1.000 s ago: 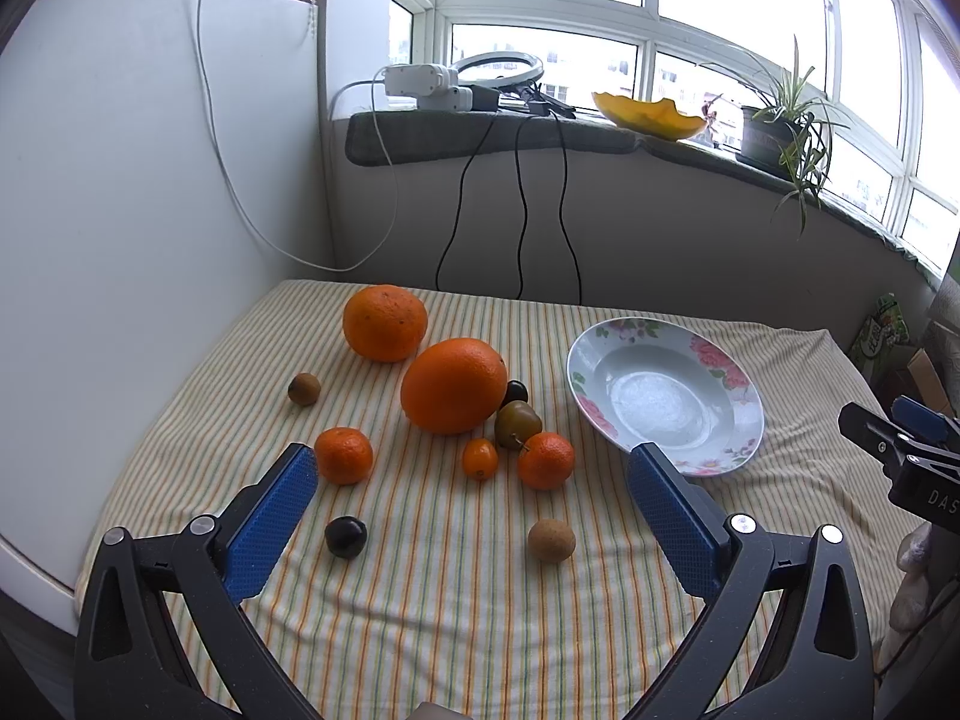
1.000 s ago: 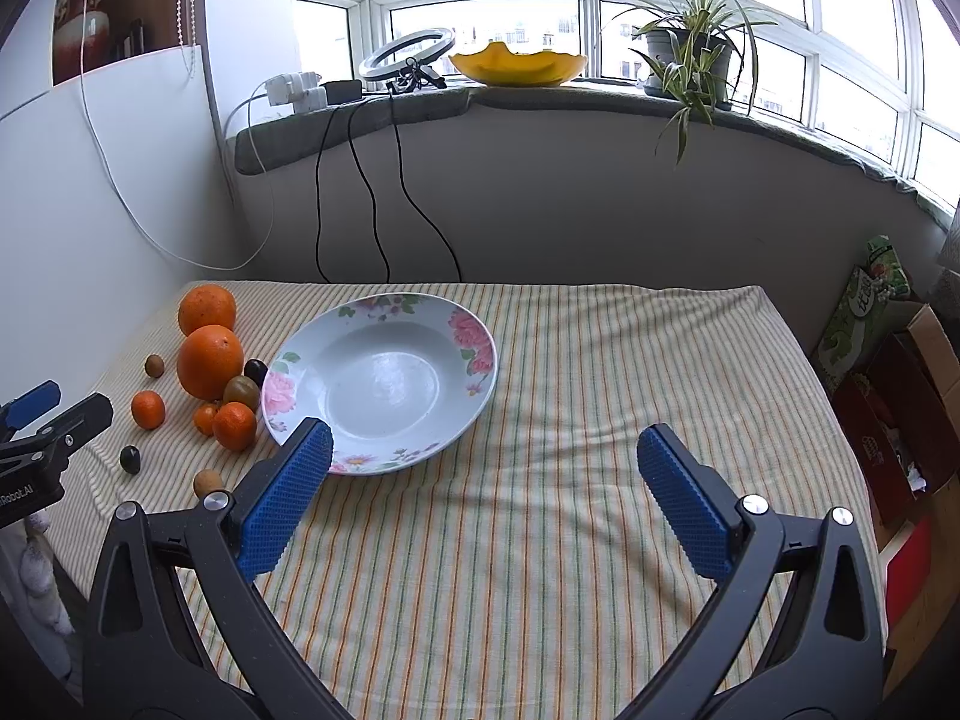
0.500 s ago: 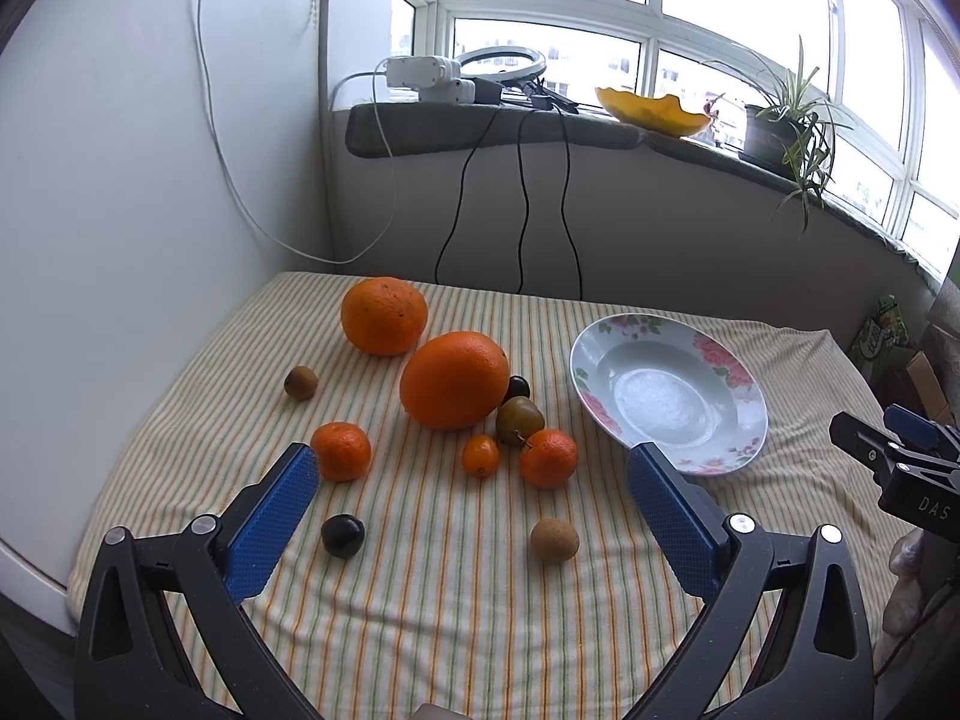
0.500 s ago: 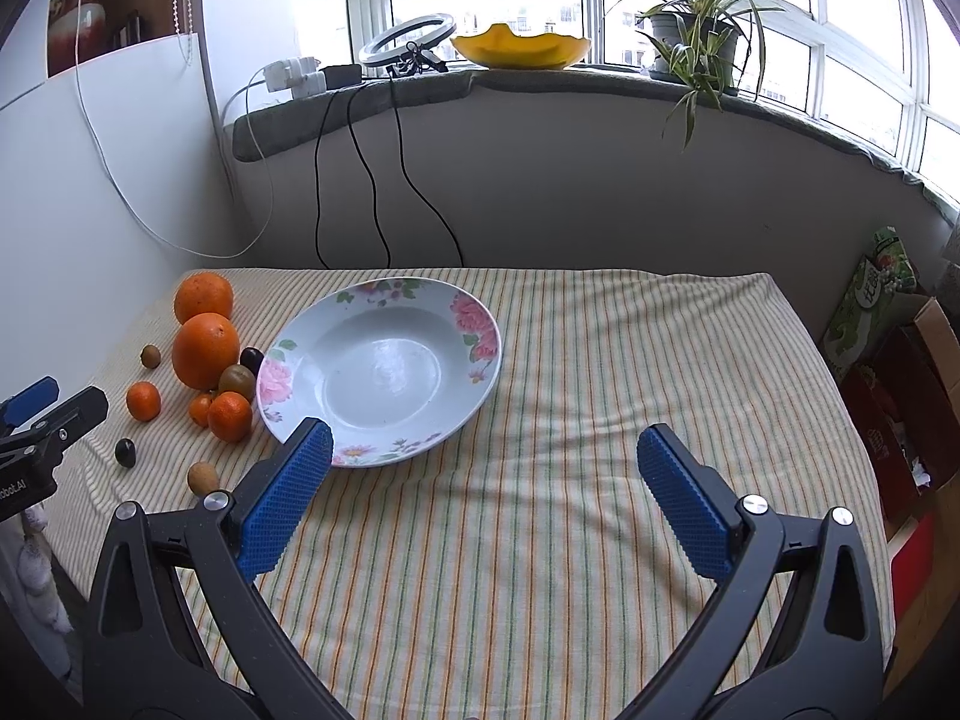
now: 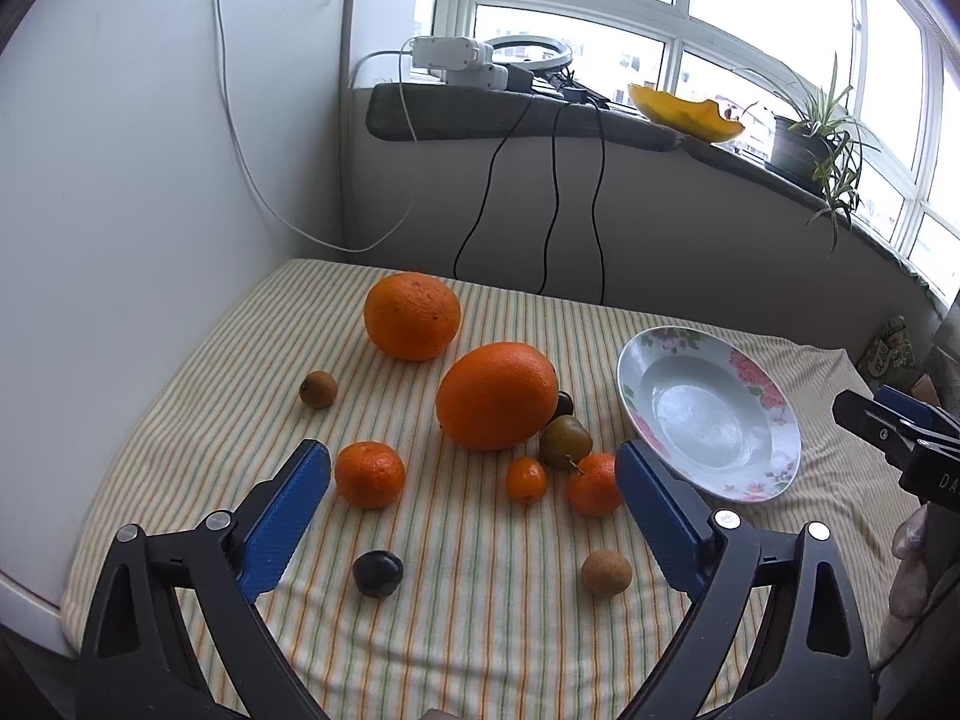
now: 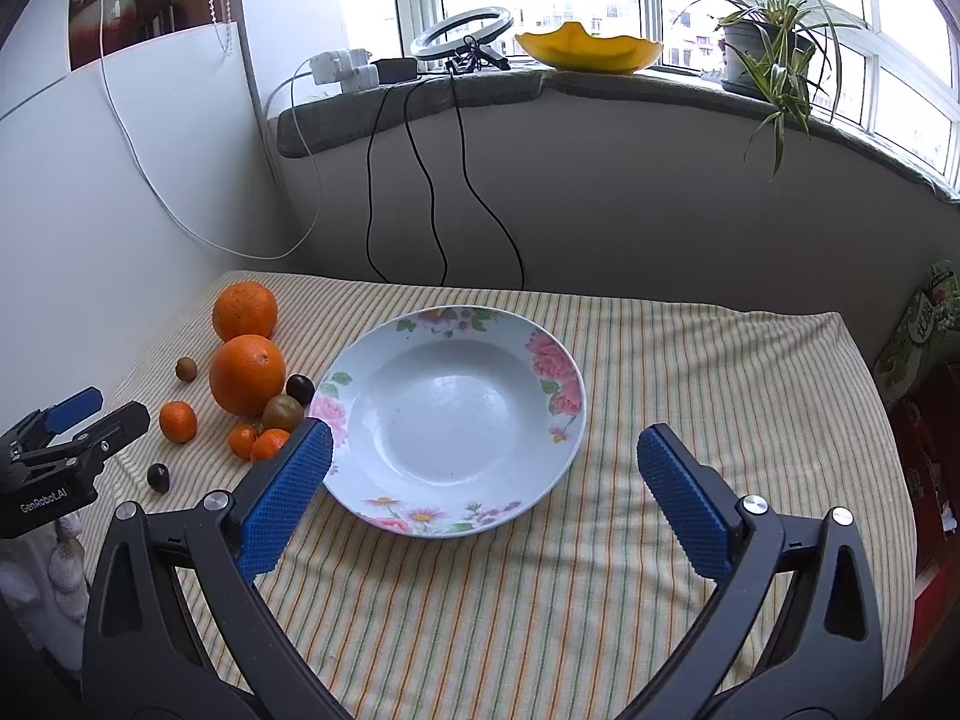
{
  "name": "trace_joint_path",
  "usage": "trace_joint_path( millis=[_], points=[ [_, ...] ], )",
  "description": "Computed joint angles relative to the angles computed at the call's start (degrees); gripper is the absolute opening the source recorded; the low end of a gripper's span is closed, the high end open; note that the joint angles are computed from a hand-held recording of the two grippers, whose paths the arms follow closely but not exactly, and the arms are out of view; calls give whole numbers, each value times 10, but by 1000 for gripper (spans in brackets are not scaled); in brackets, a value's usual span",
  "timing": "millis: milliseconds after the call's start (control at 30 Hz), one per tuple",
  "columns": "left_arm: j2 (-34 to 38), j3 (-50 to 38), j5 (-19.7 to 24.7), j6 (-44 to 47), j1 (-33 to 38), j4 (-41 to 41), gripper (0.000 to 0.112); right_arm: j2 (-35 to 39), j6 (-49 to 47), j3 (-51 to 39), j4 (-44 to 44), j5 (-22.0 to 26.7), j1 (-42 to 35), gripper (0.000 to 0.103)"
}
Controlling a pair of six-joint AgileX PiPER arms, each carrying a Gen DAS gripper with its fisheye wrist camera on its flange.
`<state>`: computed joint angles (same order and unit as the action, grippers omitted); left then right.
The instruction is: Organize fruits
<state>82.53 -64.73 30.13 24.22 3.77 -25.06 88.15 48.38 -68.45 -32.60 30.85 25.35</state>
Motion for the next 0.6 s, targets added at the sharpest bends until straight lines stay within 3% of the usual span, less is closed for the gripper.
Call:
trace_joint_path(
  millis=[200,300,433,600],
  points=[
    [48,-47,32,52,34,-55,94,64,-130,-92,113,1,-13,103],
    [74,-69,56,76,49,-87,89,105,-260,-151,241,9,-30,103],
    [101,-91,81,84,53,-107,83,172,-394,-247,367,52,-44,103],
    [141,-129,131,99,63,-142,78,269,-481,-394,453,142,-52,100]
  ],
)
